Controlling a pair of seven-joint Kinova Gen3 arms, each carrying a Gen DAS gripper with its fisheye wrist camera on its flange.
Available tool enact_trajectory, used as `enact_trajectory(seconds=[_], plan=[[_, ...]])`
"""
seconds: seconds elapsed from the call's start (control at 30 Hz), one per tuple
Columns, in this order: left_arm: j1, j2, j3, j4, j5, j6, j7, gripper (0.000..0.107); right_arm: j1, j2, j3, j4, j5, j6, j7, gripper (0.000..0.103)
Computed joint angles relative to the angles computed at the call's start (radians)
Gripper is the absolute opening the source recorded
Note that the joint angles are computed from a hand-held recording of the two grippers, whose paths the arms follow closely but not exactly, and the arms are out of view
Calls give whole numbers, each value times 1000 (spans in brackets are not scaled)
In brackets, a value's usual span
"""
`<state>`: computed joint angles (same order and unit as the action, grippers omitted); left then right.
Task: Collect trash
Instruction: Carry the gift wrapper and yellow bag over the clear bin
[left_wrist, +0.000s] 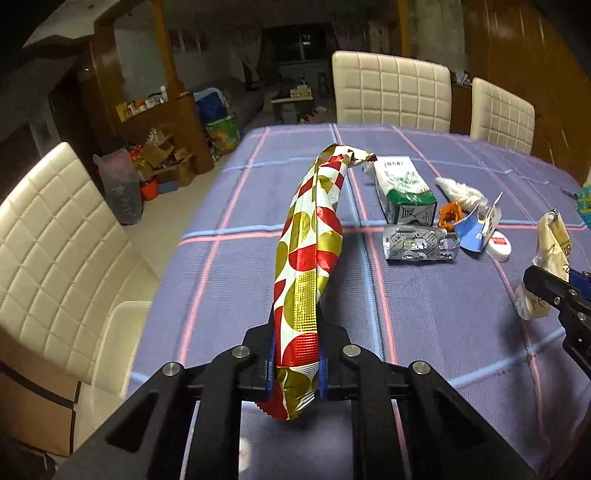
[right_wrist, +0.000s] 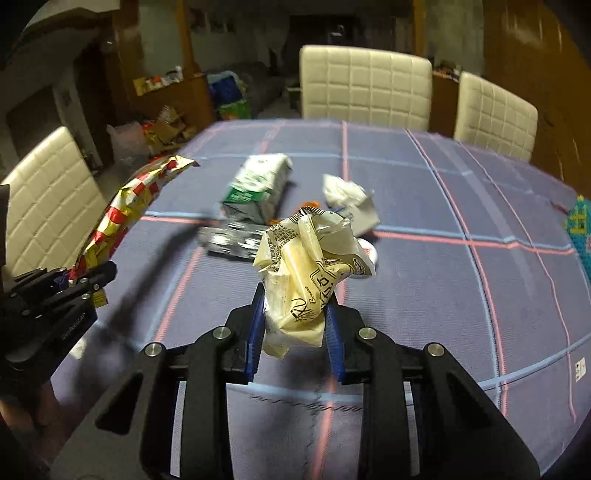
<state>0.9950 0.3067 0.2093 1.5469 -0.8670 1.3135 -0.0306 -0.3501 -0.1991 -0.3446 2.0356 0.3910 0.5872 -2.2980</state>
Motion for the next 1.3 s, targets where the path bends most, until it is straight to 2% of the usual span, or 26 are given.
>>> enact_trajectory(seconds=[0.3,0.47,0.73,0.83,0.93,1.03,1.13,1.3], plan=[[41,-99,55,119,-58,104,148,16,-58,-1,-91,-44,48,58,-37,30],[32,-151,106,198,-70,168,239,16,-116,16,-111,-62,65,44,-46,30],[-13,-236,178,331,-42,245,346,16,-247,128,-128,-150,144,26,-46,30],[-47,-292,201,390,-17,234,364,16,-302,178,-104,-188,142,-3,0,30],[-109,-368,203,454,35,187,375,16,-358,235,-88,-241,166,9,6,30],[-156,-406,219,495,63,182,386,16,-406,289,-64,-295,166,12,33,30],[-205,-457,224,538,90,158,379,16,-436,340,-38,-353,128,11,88,30],[-283,-513,226,582,112,118,342,16,-513,404,14,-430,129,20,113,31]])
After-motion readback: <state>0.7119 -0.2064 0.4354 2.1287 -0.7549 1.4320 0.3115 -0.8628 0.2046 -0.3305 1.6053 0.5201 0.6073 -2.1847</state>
